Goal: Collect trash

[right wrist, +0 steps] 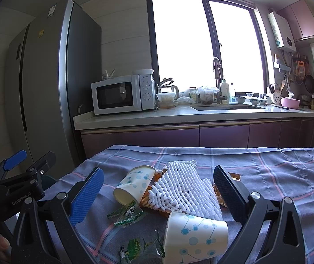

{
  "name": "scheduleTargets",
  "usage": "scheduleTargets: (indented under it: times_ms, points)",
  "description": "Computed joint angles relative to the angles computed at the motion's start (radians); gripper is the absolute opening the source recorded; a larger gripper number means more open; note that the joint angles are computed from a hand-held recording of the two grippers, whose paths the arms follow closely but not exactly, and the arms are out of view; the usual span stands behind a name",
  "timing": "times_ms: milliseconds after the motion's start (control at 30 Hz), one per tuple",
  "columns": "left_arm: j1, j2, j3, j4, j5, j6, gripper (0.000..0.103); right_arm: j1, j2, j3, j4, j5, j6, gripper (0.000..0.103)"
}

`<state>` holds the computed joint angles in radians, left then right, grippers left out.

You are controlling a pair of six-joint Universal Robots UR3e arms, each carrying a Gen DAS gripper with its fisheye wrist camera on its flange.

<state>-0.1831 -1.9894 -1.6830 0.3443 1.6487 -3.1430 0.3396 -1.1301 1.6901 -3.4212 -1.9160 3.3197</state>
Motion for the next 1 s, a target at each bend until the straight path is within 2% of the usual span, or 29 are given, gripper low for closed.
scheduleTargets:
  times_ms: [1000]
  points:
    - [-0.011,0.001,0.003,-0.01,0.015,-0.003,0.098,-0.009,0.013,-0.021,0.011,0.018,0.01,0.096]
